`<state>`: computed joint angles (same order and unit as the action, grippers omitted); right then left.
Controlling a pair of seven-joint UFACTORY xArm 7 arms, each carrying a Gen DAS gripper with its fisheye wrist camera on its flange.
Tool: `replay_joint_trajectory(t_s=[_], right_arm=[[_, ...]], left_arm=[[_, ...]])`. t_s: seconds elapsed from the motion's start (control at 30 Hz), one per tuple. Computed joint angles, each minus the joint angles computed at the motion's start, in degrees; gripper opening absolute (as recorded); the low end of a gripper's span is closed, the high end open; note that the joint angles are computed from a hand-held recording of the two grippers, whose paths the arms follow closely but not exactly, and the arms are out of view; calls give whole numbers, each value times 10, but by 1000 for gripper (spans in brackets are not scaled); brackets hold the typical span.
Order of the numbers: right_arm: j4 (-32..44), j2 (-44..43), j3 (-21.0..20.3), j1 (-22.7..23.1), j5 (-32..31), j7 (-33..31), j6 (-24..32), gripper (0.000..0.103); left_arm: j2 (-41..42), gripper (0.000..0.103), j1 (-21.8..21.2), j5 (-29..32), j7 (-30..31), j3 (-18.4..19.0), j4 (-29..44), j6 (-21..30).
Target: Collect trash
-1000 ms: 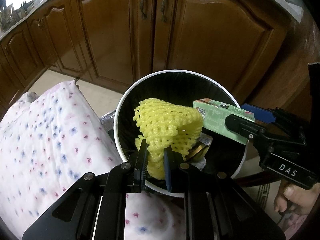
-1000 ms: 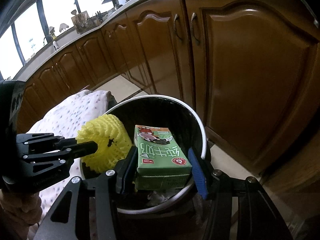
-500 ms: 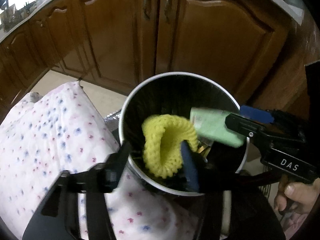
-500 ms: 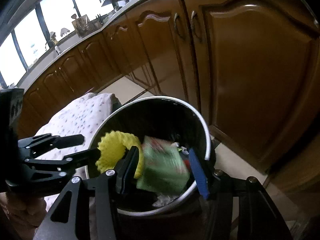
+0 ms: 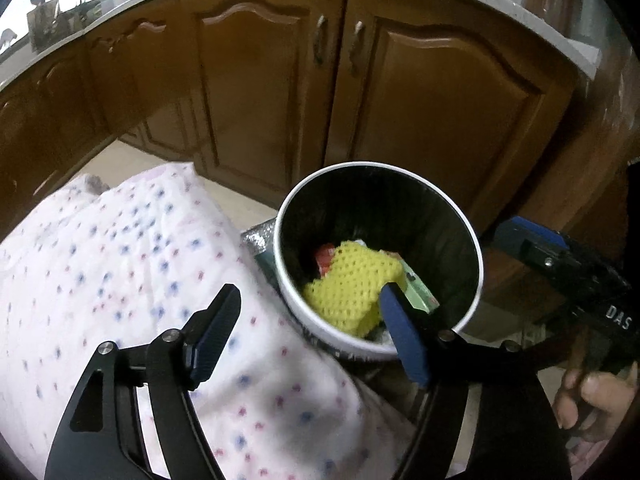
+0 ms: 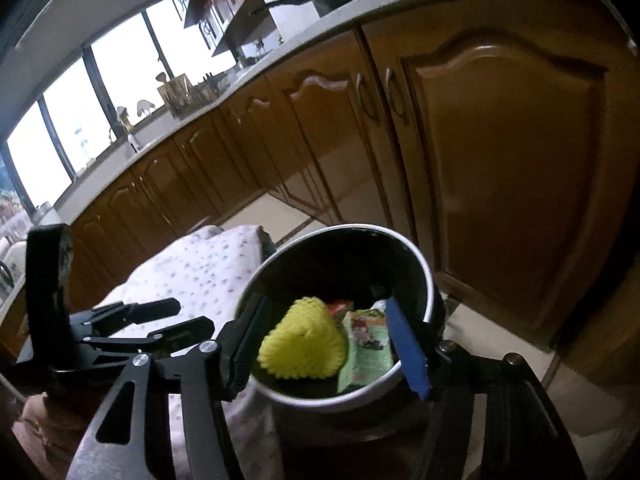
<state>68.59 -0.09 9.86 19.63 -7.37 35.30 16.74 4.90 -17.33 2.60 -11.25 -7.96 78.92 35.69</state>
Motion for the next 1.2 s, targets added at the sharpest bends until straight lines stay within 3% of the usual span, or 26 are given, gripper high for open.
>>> replay_joint_trajectory(t_s=[0.2, 0.37, 0.57, 0.8, 0.97, 1.07, 1.2], right_arm=[[-56, -38, 18, -2, -71, 115, -54, 82], [-91, -62, 47, -15, -118, 200, -79, 87], [-111, -88, 106, -62, -244, 343, -91, 91], [-119, -120, 178, -115, -411, 517, -73, 98], [-104, -141, 201, -111, -493, 578, -14, 98], [-81, -154, 211, -95, -540, 587, 42, 103], [-62, -185, 269, -102, -692, 679, 152, 103]], left_arm=[[-78, 78, 10, -7, -25, 1, -93, -46], [-162, 85, 24, -14, -56, 0, -190, -92], [-260, 88, 44, -13, -95, -5, -298, -138], [-364, 94, 89, 20, -161, -39, -397, -165], [-433, 99, 119, 47, -195, -63, -452, -195], [-481, 100, 146, 67, -216, -84, -477, -218], [-566, 103, 224, 109, -253, -146, -510, -261]])
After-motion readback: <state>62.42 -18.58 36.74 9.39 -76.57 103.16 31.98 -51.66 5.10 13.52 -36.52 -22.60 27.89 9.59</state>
